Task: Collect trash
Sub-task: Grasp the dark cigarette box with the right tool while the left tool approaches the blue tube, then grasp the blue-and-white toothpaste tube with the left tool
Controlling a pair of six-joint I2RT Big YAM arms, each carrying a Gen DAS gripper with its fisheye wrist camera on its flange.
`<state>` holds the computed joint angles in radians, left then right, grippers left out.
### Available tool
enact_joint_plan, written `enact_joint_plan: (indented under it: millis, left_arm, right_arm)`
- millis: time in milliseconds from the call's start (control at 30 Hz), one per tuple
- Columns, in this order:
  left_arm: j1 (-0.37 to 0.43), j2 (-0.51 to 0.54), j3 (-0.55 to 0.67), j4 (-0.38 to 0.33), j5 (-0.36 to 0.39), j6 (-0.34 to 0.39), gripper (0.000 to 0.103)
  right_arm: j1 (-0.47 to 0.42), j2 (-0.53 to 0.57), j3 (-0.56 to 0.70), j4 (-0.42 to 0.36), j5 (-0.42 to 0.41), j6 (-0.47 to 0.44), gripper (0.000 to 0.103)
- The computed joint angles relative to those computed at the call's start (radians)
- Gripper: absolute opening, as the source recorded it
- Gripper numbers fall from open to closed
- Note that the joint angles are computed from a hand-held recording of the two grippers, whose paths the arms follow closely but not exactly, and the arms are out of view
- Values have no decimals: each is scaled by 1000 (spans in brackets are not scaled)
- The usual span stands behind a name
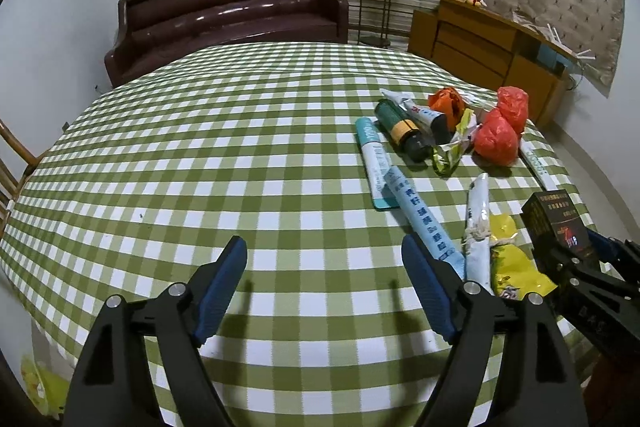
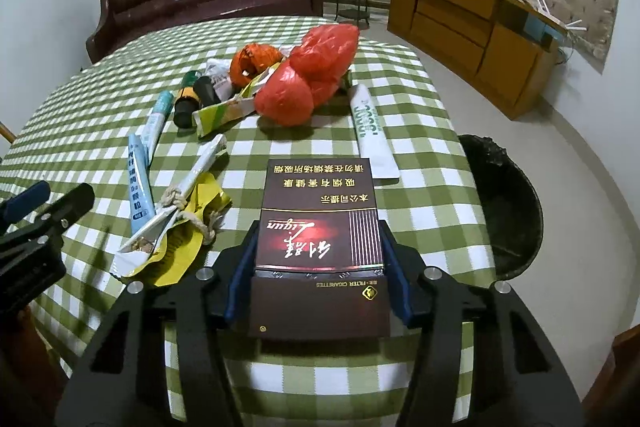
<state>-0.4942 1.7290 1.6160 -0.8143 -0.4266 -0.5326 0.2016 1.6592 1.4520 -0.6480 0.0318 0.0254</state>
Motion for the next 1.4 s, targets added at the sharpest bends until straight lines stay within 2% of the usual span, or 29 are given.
enact_joint_plan:
  millis: [300,433,500,533,567,600,667,767,867,1133,1200,1233,1267,1400]
  left_arm:
    - [1,86,133,-53,54,-10,79]
    - [10,151,220,-120,85,-11,79]
    - [18,173,249,-151,118,-10,75]
    - [20,181,258,-162,131,-2,70]
    - [18,181,259,-161,119,14,63]
    - [17,181,258,-163,122,28,62]
    - [20,166,236,-145,141,55,50]
    - [27,143,204,-125,168,69,38]
    - [30,125,178,-114,175,76,33]
    - [15,85,111,-75,160,75,35]
    - [11,79,100,-70,149,79,29]
    - [9,70,86,-64,144,81,22]
    - [10,64,77,-55,148,84,19]
    - [19,38,38,-23,171,86,16]
  right_arm:
    - [-27,-19,-3,18,-22,-10,54]
    - [-45,-9,10,10,-46,-1,54]
    - [-50,-4,13,9,-54,1,54]
    - [-52,-2,13,9,-59,3,54]
    - [-55,-1,14,9,-63,4,54]
    - [-57,1,15,11,-67,5,54]
    - [-61,0,10,17,-75,8,54]
    - [-63,0,4,22,-83,14,54]
    - [-64,4,6,17,-89,13,54]
    - [-66,4,1,26,-89,11,54]
    - [-65,4,1,26,-89,12,54]
    - [-65,4,1,26,-89,12,54]
    - [-65,4,1,27,-88,13,54]
    - [-65,4,1,26,-90,11,54]
